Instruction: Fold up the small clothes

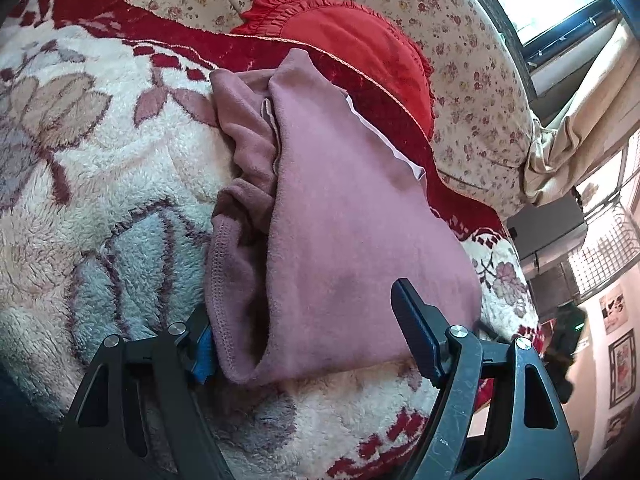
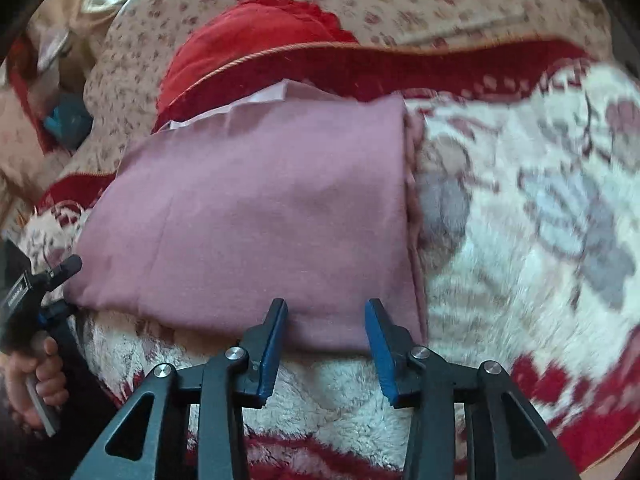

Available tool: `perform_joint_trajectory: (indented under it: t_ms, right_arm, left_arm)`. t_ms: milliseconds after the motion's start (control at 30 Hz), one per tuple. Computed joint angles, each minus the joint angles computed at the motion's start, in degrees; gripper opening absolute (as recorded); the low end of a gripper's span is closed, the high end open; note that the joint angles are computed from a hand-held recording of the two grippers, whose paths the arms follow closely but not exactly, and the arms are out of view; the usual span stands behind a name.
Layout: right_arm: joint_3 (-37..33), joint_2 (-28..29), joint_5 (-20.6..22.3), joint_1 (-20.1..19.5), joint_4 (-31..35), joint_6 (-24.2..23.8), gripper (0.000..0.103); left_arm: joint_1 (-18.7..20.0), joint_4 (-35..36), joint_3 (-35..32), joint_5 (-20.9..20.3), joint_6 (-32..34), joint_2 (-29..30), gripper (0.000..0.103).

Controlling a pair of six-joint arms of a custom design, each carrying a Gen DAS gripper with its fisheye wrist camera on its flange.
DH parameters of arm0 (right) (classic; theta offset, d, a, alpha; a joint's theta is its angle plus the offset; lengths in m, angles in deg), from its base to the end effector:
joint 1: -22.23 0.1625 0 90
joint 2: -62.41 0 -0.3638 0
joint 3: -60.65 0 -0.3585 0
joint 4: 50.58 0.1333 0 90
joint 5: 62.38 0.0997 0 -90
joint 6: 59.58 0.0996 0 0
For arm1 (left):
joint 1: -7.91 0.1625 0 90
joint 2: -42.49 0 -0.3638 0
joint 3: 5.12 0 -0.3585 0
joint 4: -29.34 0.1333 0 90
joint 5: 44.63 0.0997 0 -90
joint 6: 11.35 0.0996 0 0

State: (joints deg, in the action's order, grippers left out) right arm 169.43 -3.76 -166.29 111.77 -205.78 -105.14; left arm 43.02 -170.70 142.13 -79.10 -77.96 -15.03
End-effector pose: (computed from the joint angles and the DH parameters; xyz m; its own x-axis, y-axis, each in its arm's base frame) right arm 0.1050 -0.5409 0.2016 -0.6844 -0.5891 0.4297 -0.6873 0.7179 -0.1105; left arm -0.1298 -0.3546 0.0926 -0.9263 -0.3766 0.0116 -0.2091 0.4880 -0.8474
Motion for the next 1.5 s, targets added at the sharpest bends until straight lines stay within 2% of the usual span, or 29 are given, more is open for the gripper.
perform_joint_trajectory:
  t_ms: [67, 133, 167, 233, 300, 333, 467, 600, 633, 667, 700, 733, 800, 933, 1000, 1033, 1100, 1167, 1267, 1333, 1433, 1500]
  right_arm:
    - [0.6, 0.6, 3.5, 1.2, -6.9, -2.9, 0.039]
    - [-1.4, 2.2, 5.3, 2.0, -7.2, -3.1, 0.039]
    - [-3.8, 3.9, 4.7, 2.5, -5.4, -2.4, 0.039]
    - [-7.8, 7.9, 0.2, 3.4, -4.8, -0.1, 0.038]
    - [-12.2, 11.6, -5.3, 3.5, -0.6, 3.0, 0.037]
    - [-13.4, 12.5, -6.3, 3.3, 1.2, 4.0, 0.038]
    - [-11.9, 12.7, -8.0, 3.9, -1.6, 2.5, 0.04]
    - [-12.2, 13.1, -8.5, 4.1, -1.4, 4.9, 0.044]
    - [-12.2, 13.1, -8.2, 4.0, -1.2, 5.4, 0.046]
    - [-12.2, 13.2, -8.1, 4.0, -1.5, 5.5, 0.047]
    - [-12.1, 13.2, -8.1, 4.0, -1.7, 5.4, 0.047]
    - [-11.9, 13.2, -8.3, 4.1, -2.1, 5.1, 0.048]
    - [-12.1, 13.8, -8.6, 4.3, -2.8, 4.8, 0.049]
    - [-11.7, 13.8, -8.9, 4.8, -4.1, 4.1, 0.049]
    - [-9.4, 12.0, -4.4, 5.2, -6.7, 3.5, 0.049]
    - [-7.8, 10.9, -0.3, 5.8, -7.6, 1.1, 0.049]
    - [-6.1, 10.6, 3.3, 8.0, -8.5, -2.8, 0.049]
    - [-6.6, 12.1, 4.6, 11.7, -5.1, -5.5, 0.049]
    - [-9.5, 17.0, 4.9, 16.8, -2.1, -6.5, 0.049]
    - [-12.1, 20.0, 6.3, 18.7, 1.5, -6.2, 0.049]
    - [-19.4, 26.4, 6.0, 21.2, 11.4, -2.2, 0.049]
    - [-23.5, 30.8, 3.5, 23.2, 14.4, 1.0, 0.049]
  left_arm:
    - [0.1, 1.2, -0.3, 0.0, 0.0, -0.3, 0.076]
    - [0.1, 1.3, -0.3, -0.1, 0.0, -0.4, 0.076]
    - [0.0, 1.5, -0.4, 0.0, -0.1, -0.3, 0.076]
    - [0.0, 2.3, -0.8, -0.2, 0.0, -0.4, 0.076]
    - [-0.1, 3.6, -1.1, -0.2, -0.1, -0.5, 0.077]
    - [0.0, 4.0, -1.4, -0.3, 0.1, -0.5, 0.079]
    - [0.4, 5.6, -2.5, -0.4, 0.9, -0.4, 0.082]
    - [0.5, 2.2, -2.0, -0.4, 1.5, 0.4, 0.082]
    - [0.6, 1.1, -1.7, -0.8, 1.9, 0.3, 0.08]
    - [0.3, 2.0, -1.4, -0.5, 1.3, -0.4, 0.072]
    - [-0.5, 5.2, -0.8, 1.5, -1.4, -1.6, 0.05]
    - [-0.7, 7.3, -0.4, 2.2, -3.1, -2.6, 0.037]
    - [-0.4, 6.9, 0.8, 2.3, -5.4, -3.5, 0.022]
    - [0.0, 7.2, 1.6, 1.8, -7.3, -4.3, 0.017]
    - [-0.5, 13.8, 0.8, 2.7, -9.3, -5.9, 0.017]
    - [-0.6, 16.9, 0.3, 3.1, -10.0, -6.6, 0.017]
    - [-1.2, 24.2, -0.6, 3.9, -11.9, -7.9, 0.016]
    - [-1.6, 28.5, -1.2, 4.3, -12.8, -8.7, 0.015]
    - [-1.9, 28.5, -0.9, 4.0, -12.9, -9.1, 0.013]
    - [-2.6, 29.1, -0.5, 4.5, -13.4, -9.6, 0.012]
    - [-3.5, 26.0, 0.2, 4.5, -12.1, -8.8, 0.011]
    - [-2.8, 21.5, 0.6, 2.7, -10.1, -7.7, 0.011]
